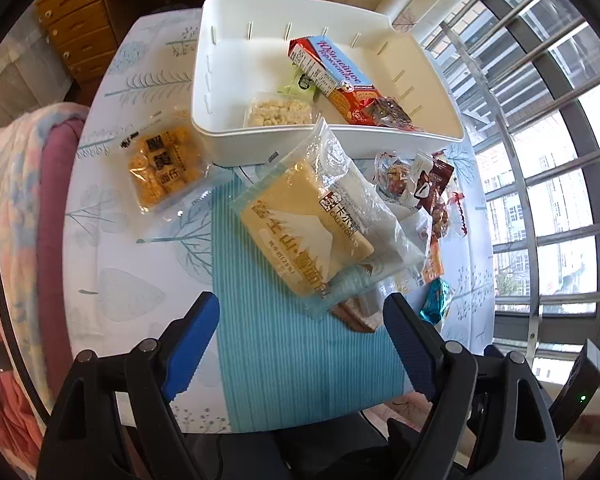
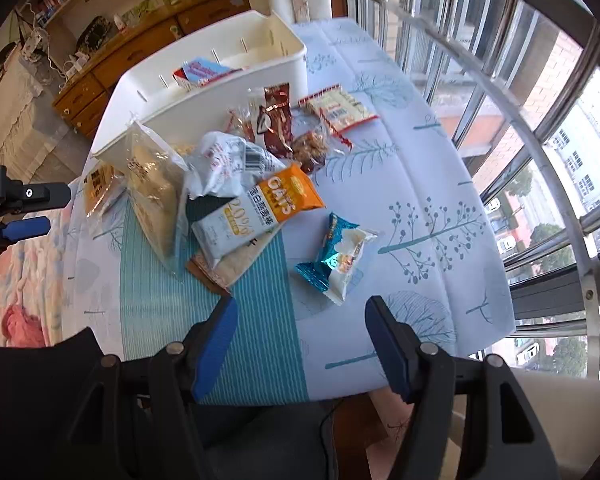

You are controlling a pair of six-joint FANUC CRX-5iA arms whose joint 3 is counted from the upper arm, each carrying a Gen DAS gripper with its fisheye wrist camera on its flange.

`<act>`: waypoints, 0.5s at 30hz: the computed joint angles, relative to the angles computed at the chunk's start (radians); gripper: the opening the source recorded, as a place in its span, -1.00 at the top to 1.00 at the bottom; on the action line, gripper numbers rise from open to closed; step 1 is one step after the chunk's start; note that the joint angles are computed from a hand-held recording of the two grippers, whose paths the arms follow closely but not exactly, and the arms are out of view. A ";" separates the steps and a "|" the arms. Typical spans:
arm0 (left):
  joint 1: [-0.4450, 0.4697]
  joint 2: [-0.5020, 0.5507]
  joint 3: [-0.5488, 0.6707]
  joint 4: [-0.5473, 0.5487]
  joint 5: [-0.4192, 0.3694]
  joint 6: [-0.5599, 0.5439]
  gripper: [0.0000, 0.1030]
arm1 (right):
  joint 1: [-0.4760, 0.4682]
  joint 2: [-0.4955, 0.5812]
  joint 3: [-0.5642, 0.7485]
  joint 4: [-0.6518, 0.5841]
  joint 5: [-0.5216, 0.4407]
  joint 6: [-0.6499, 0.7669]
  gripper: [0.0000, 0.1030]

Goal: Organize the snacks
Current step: 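Reach the left gripper to the clear bread bag while the right reaches the blue-and-white packet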

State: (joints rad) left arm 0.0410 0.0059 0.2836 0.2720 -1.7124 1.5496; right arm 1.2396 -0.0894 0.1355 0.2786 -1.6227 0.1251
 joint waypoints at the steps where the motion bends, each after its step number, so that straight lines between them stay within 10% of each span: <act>1: -0.005 0.008 0.001 0.001 0.001 0.018 -0.67 | -0.021 -0.005 -0.001 -0.026 0.009 0.023 -0.30; 15: -0.089 0.190 0.130 -0.041 -0.013 0.319 -0.77 | -0.306 0.021 0.022 -0.397 0.065 0.340 -0.30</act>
State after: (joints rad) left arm -0.0478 0.1955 0.4131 0.2306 -1.7255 1.8685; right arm 0.9336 -0.0682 0.1571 -0.1185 -1.5580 0.4651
